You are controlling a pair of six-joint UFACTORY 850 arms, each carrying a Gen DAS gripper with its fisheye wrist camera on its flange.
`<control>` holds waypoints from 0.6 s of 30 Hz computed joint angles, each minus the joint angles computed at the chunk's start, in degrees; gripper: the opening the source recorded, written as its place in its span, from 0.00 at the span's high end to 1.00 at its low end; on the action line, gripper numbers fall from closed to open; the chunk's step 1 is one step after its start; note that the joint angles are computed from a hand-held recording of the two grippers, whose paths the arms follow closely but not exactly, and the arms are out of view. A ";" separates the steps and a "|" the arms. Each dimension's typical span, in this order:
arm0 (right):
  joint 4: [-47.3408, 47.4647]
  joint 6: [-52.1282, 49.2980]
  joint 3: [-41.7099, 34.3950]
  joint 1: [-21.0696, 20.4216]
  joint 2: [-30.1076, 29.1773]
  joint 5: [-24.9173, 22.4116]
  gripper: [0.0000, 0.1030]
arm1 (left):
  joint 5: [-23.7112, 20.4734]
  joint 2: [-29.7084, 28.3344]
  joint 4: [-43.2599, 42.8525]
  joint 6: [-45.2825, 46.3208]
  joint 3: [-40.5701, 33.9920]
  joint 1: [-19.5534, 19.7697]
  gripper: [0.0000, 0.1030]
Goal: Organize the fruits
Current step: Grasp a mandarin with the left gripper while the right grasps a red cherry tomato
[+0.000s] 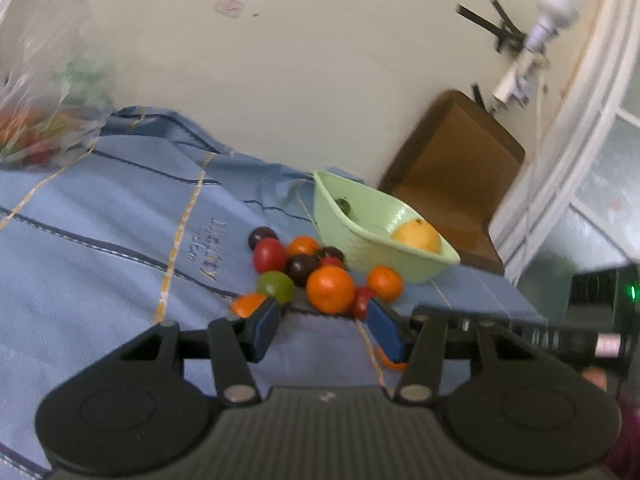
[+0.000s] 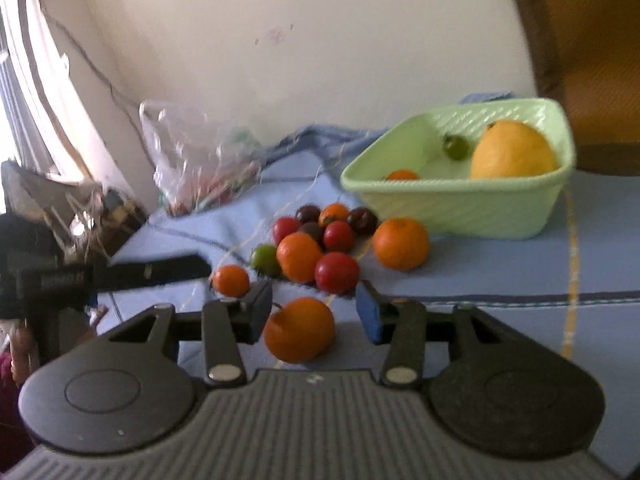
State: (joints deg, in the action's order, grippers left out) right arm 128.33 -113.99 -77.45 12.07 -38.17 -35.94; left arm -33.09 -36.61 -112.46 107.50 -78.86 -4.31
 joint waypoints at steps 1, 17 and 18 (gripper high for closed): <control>1.35 -0.04 0.25 -0.27 0.08 -0.17 0.52 | 0.52 0.34 -0.11 1.10 0.49 -0.27 0.52; -12.52 -3.26 -10.64 4.29 -3.69 18.07 0.60 | 10.54 -0.39 -7.66 13.46 -0.85 -1.47 0.43; -17.84 0.77 -12.06 4.57 -4.38 19.78 0.60 | 10.98 -0.95 -6.95 13.43 -1.61 -1.62 0.43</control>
